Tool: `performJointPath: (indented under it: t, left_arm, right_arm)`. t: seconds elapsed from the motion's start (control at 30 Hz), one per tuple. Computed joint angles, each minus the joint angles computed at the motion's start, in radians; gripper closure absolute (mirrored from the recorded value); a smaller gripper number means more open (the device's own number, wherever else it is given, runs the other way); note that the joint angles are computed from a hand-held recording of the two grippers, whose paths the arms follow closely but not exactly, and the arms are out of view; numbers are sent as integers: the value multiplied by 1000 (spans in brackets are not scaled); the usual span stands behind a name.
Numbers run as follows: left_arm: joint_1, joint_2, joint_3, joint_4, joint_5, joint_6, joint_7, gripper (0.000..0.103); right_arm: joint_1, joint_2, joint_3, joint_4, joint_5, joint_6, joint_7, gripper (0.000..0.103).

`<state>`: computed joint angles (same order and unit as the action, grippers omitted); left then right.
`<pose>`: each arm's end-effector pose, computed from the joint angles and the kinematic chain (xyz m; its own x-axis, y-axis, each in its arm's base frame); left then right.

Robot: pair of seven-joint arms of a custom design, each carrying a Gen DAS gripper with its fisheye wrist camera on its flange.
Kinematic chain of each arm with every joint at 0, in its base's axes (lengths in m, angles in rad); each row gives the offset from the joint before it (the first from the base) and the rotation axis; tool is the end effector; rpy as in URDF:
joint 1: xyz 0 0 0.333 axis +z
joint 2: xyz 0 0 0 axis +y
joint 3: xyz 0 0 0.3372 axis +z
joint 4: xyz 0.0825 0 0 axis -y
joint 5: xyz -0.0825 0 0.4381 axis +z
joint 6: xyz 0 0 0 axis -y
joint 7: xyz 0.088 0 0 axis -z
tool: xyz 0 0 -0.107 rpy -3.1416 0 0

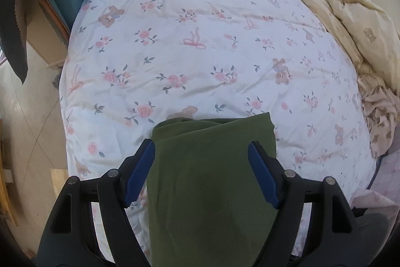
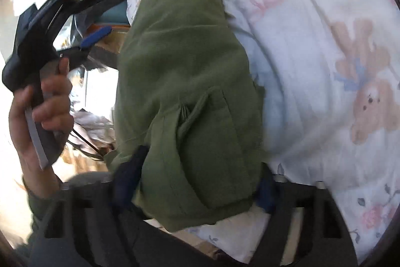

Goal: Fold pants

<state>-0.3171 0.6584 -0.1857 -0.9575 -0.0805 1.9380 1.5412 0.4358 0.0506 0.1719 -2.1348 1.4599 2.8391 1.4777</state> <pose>0.7490 -0.3547 0.5447 -0.4110 -0.8890 0.2018 -0.8874 0.3394 -0.3122 0.5334 0.3069 0.4111 -0.3356 -0.4663 -0.8185 -0.8258 0.5637 0.0174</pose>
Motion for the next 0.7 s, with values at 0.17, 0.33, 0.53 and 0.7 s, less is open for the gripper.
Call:
performJointPath:
  t: [0.17, 0.33, 0.53, 0.7]
  left_arm:
    - [12, 18, -1, 32, -19, -14, -24, 29]
    - [20, 34, 5, 56, -25, -18, -53, 29]
    - [18, 16, 19, 11, 16, -7, -49, 29]
    - [24, 35, 5, 17, 12, -41, 3, 29]
  right_arm:
    - [-27, -35, -31, 11, -339, -94, 169, 69]
    - [-104, -52, -100, 87, -652, -317, 247, 72]
    - [-245, 96, -134, 349, -877, -740, 135, 72]
    - [-312, 259, -140, 603, -1032, -916, 107, 70]
